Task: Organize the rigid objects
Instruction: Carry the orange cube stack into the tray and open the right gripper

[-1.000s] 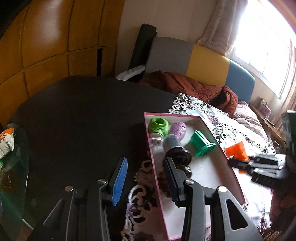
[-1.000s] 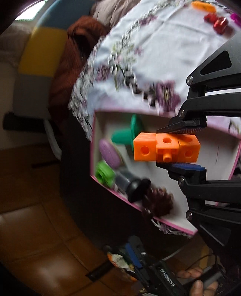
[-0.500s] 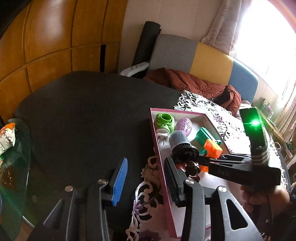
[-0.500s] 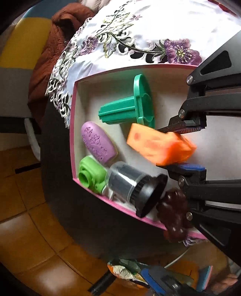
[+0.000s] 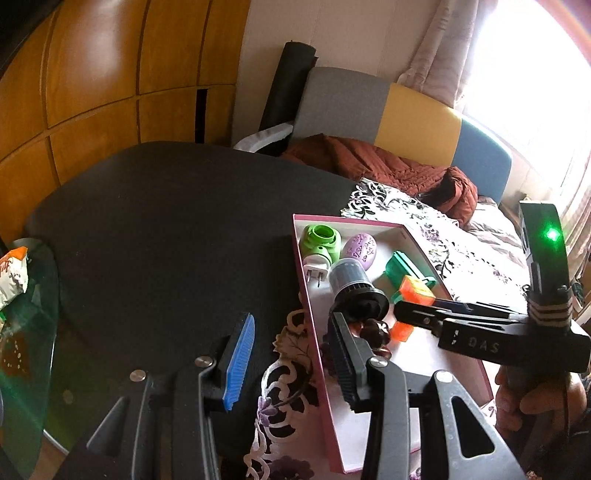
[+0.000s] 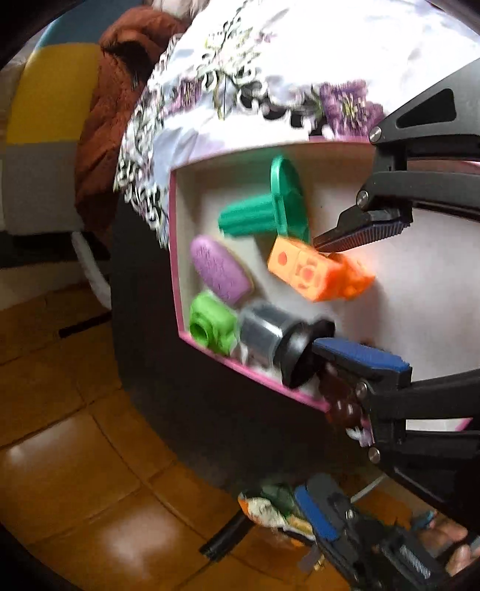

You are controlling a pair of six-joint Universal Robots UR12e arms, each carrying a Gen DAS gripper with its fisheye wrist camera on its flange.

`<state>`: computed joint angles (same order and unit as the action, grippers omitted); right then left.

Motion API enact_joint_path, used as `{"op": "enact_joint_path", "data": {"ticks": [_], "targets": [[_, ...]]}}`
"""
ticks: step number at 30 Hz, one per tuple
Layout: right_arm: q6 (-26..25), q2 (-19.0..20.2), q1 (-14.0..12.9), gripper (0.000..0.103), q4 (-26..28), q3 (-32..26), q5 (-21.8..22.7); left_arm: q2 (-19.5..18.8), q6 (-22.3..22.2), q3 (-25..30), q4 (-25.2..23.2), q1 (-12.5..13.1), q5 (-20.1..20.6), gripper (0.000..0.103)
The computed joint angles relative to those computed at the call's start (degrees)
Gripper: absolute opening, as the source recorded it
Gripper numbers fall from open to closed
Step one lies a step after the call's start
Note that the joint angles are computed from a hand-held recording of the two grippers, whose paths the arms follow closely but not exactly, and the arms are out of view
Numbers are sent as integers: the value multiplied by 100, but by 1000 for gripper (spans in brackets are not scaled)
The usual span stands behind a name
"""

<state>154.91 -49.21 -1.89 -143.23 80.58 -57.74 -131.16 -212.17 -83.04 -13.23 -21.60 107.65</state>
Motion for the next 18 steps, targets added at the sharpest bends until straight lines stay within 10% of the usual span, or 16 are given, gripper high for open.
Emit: {"op": "enact_joint_path", "data": {"ticks": [18], "targets": [[-162, -271, 26, 49, -822, 483, -373, 33, 217, -4, 97, -78, 110, 41]]}}
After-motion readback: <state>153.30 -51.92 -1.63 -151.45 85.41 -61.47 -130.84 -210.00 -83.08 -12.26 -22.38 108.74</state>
